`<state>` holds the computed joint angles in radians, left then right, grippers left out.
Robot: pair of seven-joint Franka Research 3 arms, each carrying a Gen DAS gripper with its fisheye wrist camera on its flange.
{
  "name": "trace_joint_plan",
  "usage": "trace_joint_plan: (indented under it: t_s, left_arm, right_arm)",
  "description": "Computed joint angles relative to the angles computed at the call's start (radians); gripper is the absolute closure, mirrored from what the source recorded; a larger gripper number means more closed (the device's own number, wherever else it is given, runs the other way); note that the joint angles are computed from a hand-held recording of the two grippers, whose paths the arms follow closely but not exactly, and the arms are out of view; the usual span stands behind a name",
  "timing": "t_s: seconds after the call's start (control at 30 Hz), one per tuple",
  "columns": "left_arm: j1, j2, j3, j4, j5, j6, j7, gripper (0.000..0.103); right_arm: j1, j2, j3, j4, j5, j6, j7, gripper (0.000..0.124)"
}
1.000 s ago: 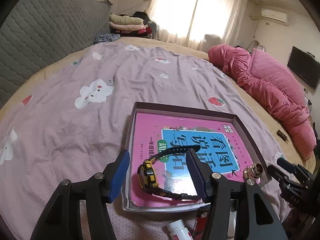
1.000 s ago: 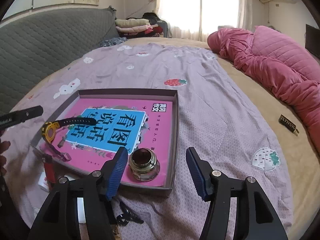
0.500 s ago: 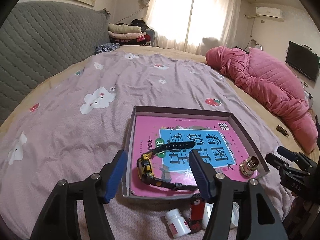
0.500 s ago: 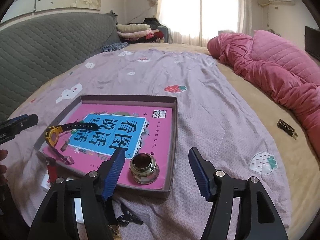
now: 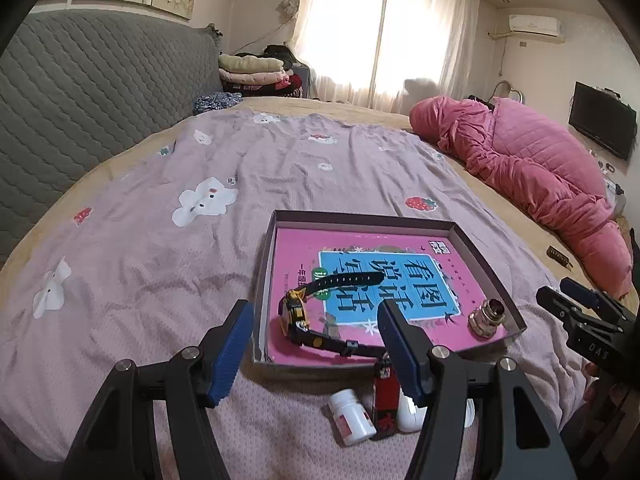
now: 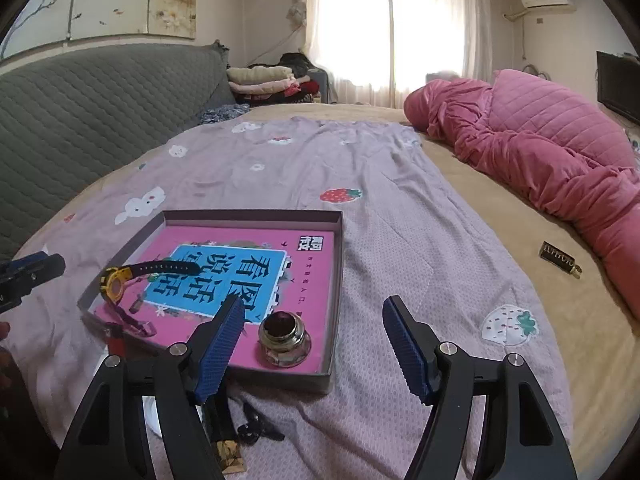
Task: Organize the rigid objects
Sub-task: 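Withdraw both tools from the box back toward the remaining items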
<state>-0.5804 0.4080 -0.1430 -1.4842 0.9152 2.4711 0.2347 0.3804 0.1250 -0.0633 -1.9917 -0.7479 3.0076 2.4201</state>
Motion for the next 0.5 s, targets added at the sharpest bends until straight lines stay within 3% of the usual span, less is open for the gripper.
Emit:
trace_joint_plan:
  t_s: [0.5]
  left_arm:
    - [-0.015, -0.032, -0.028, -0.036, 0.005, -0.024, 0.025, 0.039]
  right_arm:
    - [-0.028, -0.070, 0.071, -0.082, 0.022, 0.028, -0.053, 0.050]
